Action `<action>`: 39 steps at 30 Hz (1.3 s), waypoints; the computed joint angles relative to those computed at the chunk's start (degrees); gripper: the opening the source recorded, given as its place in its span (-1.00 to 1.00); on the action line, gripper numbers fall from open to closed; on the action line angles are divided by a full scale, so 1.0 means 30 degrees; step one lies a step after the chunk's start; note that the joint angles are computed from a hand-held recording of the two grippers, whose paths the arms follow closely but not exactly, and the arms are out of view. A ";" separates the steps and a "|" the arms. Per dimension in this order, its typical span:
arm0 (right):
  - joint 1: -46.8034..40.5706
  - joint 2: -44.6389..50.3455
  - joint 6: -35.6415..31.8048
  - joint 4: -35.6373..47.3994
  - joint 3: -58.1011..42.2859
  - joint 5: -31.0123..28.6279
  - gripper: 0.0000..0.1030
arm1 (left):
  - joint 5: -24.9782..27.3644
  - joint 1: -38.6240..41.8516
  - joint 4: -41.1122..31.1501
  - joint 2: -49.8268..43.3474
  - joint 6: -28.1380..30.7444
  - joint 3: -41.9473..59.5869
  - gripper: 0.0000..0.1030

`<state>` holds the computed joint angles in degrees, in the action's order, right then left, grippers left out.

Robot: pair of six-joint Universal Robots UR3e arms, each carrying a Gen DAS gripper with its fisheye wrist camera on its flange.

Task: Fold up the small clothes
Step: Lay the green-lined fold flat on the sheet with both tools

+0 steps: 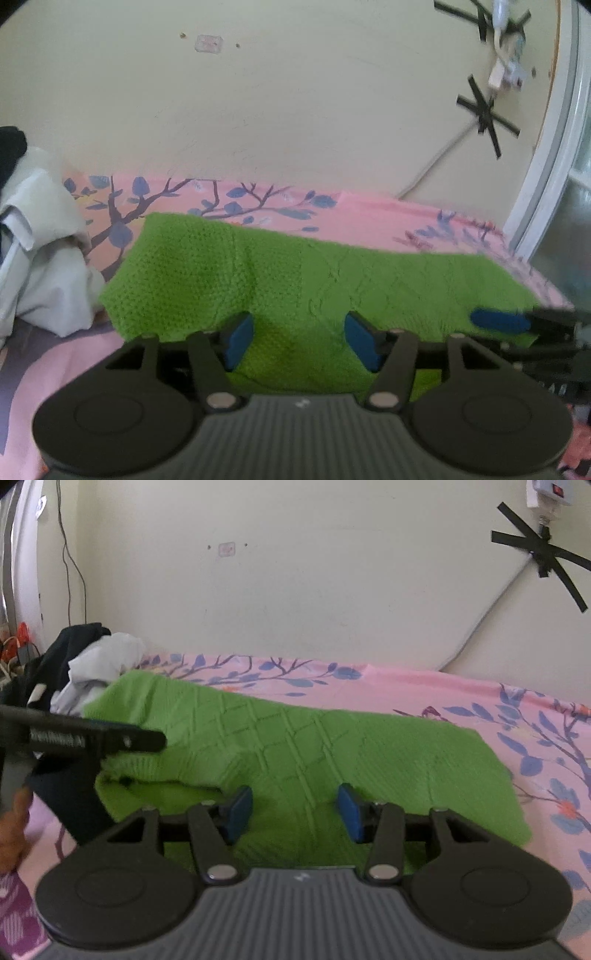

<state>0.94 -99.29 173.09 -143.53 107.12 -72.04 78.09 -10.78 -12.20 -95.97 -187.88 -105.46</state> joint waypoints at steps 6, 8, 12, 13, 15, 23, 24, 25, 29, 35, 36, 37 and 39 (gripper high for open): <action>-0.2877 -0.1976 0.1540 -0.1713 0.1389 0.0601 0.03 | 0.3057 0.1534 0.3674 0.2152 -0.2866 -0.2147 0.58; -0.3683 -0.1293 0.2301 -0.1279 0.0579 0.0443 0.08 | 0.1666 0.2928 0.2031 0.2632 -0.3679 -0.2183 0.59; -0.4733 0.0360 0.3029 0.1383 -0.1068 0.1757 -0.16 | -0.1776 0.4391 -0.0502 0.2762 -0.3894 -0.1837 0.52; -0.4348 0.0660 0.2874 0.1652 -0.1339 0.1260 -0.55 | -0.1524 0.4051 -0.0879 0.2572 -0.3563 -0.1510 0.36; -0.3601 0.1007 0.2813 0.1081 -0.1468 0.0071 -0.97 | -0.0780 0.3207 -0.2337 0.2059 -0.2748 -0.0473 -0.74; -0.2712 0.2708 0.2293 0.0156 -0.2648 -0.2609 -0.91 | 0.0869 0.2461 -0.2506 0.1586 -0.2202 -0.0311 -0.52; -0.2617 0.2403 0.2124 -0.0021 -0.2446 -0.2783 -0.66 | 0.0704 0.2638 -0.2158 0.1745 -0.2257 -0.0588 -0.44; -0.2766 0.1928 0.2281 -0.0241 -0.2149 -0.2604 -0.03 | 0.0526 0.2848 -0.1503 0.2055 -0.2411 -0.1080 -0.41; -0.2939 -0.0345 0.3583 -0.2576 -0.0298 -0.2181 -0.13 | -0.0163 0.3460 0.3257 0.2818 -0.3370 -0.3330 -0.24; -0.2387 -0.1290 0.2512 -0.0892 -0.0354 0.1142 -0.16 | -0.0583 0.1953 0.2873 0.1574 -0.1002 -0.2236 -0.23; -0.2178 -0.1337 0.2221 -0.0530 -0.0201 0.1580 -0.18 | -0.0450 0.1609 0.2545 0.1398 -0.0472 -0.1982 -0.20; -0.1955 -0.1392 0.1942 -0.0388 0.0054 0.1728 -0.18 | -0.0266 0.1265 0.2033 0.1108 0.0021 -0.1604 -0.18; -0.0955 -0.0891 0.1463 0.0430 -0.0045 0.0460 -0.18 | 0.0766 0.0515 0.0507 0.0829 0.0494 -0.0960 -0.15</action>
<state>-1.93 -101.97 177.48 -142.24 106.99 -70.66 80.38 -9.23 -10.68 -93.48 -186.39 -108.34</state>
